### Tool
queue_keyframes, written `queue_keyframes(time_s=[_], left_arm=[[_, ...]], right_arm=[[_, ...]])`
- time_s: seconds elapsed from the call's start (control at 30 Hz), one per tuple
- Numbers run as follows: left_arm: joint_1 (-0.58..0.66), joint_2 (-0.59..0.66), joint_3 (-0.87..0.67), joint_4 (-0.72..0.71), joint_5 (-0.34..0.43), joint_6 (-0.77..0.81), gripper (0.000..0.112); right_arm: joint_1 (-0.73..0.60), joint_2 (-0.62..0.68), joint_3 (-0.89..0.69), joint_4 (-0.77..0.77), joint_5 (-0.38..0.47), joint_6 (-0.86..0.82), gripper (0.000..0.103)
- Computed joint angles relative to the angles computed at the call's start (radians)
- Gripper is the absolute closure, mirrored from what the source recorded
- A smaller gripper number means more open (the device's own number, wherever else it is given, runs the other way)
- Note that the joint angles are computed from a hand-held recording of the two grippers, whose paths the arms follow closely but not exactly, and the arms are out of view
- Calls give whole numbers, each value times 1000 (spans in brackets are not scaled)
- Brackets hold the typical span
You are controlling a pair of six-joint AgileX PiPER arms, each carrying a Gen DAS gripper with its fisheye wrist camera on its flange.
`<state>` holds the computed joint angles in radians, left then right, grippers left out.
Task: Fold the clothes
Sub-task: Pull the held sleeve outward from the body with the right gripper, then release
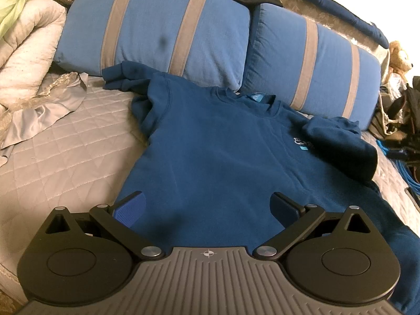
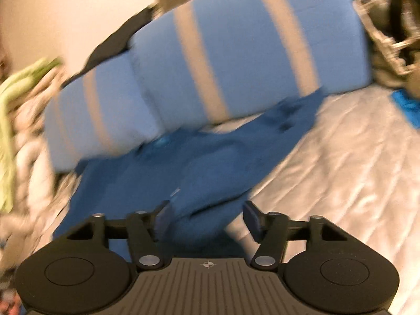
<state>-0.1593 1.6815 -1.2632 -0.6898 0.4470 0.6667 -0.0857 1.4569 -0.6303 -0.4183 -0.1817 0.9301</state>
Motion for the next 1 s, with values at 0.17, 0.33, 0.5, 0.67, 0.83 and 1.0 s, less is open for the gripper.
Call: queue_keyframes(time_s=[0.17, 0.33, 0.5, 0.67, 0.83, 1.0], left_arm=[[2, 2, -3, 5, 5, -7, 9], [-1, 10, -13, 26, 8, -32, 9], [-17, 17, -21, 68, 4, -61, 9], [-16, 40, -53, 70, 41, -66, 9], [-6, 49, -58, 39, 54, -50, 9], [-12, 59, -76, 67, 69, -73, 9]], right_arm=[[-145, 107, -86, 21, 4, -8, 41], [-290, 264, -185, -164, -73, 191, 41], [-367, 424, -343, -313, -120, 393, 41], [-380, 554, -503, -473, -117, 578, 41], [-380, 656, -624, -697, -111, 798, 53], [-359, 649, -644, -702, -43, 755, 89]])
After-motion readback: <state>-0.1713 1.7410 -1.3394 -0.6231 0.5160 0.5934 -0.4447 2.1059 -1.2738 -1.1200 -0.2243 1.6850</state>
